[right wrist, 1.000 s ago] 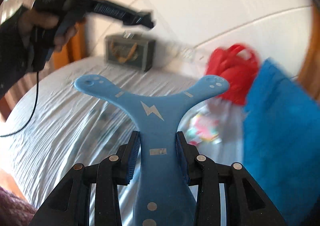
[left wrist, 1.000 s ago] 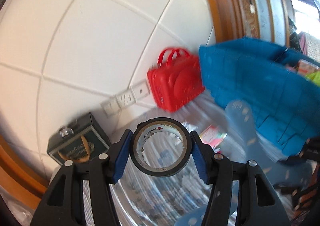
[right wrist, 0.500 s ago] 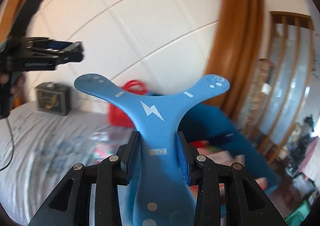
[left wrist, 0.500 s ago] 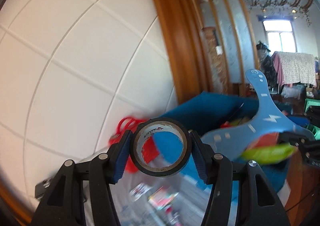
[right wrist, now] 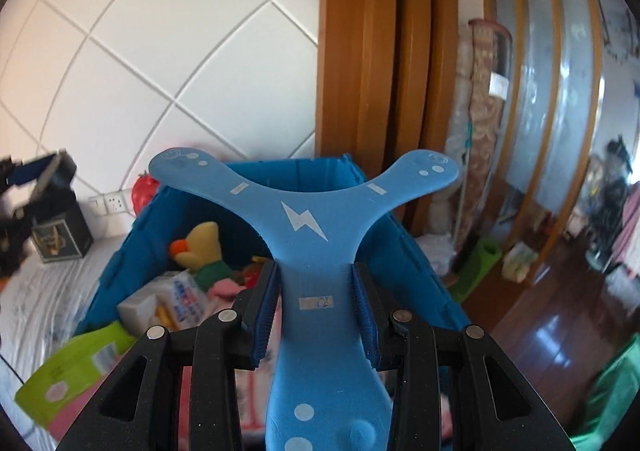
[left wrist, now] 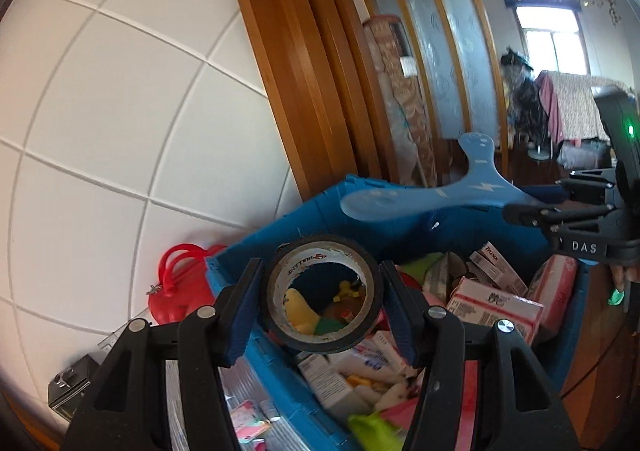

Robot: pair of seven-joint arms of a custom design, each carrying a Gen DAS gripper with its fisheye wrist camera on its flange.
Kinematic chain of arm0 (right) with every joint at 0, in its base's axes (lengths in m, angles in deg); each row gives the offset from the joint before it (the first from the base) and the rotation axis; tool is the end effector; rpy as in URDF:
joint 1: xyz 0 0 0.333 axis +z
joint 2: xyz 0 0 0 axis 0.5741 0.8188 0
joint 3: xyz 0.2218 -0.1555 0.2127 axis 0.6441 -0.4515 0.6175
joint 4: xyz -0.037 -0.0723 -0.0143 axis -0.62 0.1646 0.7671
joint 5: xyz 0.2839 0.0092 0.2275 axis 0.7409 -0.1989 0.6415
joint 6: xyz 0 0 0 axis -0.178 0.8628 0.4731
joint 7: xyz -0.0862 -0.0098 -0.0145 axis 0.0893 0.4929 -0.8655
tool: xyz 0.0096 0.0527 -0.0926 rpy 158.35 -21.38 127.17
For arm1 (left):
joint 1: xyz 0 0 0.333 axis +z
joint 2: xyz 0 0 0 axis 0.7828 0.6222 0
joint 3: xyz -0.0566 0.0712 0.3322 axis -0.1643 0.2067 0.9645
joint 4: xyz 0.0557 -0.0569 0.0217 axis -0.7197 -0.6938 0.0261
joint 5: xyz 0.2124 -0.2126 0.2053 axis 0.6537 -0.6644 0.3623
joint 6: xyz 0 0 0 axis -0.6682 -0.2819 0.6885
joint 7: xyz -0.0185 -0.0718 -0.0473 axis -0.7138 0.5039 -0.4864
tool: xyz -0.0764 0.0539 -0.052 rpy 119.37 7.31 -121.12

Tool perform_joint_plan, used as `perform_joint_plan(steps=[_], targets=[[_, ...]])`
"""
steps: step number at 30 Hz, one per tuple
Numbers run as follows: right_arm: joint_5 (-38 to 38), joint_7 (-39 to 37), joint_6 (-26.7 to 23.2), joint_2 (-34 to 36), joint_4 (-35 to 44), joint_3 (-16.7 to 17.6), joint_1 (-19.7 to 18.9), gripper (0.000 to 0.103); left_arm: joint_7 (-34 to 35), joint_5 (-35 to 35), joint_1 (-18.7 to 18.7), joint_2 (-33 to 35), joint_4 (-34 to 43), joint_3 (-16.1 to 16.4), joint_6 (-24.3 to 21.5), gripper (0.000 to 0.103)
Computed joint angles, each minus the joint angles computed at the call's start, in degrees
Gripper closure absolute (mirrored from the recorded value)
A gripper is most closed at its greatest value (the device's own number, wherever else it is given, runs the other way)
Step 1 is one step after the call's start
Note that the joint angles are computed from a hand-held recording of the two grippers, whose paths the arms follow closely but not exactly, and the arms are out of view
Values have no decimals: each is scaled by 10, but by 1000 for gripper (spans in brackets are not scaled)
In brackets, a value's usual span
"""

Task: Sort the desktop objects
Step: 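Carry the tape roll and boomerang to the blue crate and release them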

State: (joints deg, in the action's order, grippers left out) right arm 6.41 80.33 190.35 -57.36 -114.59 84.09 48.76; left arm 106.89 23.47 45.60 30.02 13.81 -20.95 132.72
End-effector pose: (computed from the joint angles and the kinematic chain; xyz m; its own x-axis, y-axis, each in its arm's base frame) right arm 0.5119 0.1889 0.7285 -0.2507 -0.9678 0.0217 -0.5092 0.1128 -0.8532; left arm 0.6161 -0.1964 0.7851 -0.6751 -0.6885 -0.2651 -0.1550 0.4836 -0.8614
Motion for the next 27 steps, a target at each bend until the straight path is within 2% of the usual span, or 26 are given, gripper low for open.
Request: perform_joint_plan(steps=[3, 5, 6, 7, 13, 17, 22, 25, 27], targets=[[52, -34, 41, 8, 2, -21, -12, 65, -74, 82, -37, 29, 49, 21, -14, 45], [99, -60, 65, 10, 5, -31, -18, 51, -106, 119, -50, 39, 65, 28, -4, 38], [101, -60, 72, 10, 6, -32, -21, 34, -134, 147, -63, 43, 73, 36, 12, 28], [94, -57, 81, 10, 5, -32, -25, 31, -146, 159, -64, 42, 70, 38, 25, 21], [98, -59, 118, 2, -3, -28, -34, 28, -191, 190, -59, 41, 76, 34, 51, 20], [81, -42, 140, -15, -28, -19, -41, 25, -201, 192, -44, 6, 6, 33, 97, 20], [14, 26, 155, -48, -67, 8, -54, 13, -236, 198, -28, -55, -117, 45, 182, 20], [-35, 71, 127, -54, -68, 36, -59, 3, -253, 189, -13, -85, -174, 49, 214, 20], [-62, 78, 102, -47, -56, 48, -53, 2, -252, 166, -1, -107, -212, 50, 227, 20]])
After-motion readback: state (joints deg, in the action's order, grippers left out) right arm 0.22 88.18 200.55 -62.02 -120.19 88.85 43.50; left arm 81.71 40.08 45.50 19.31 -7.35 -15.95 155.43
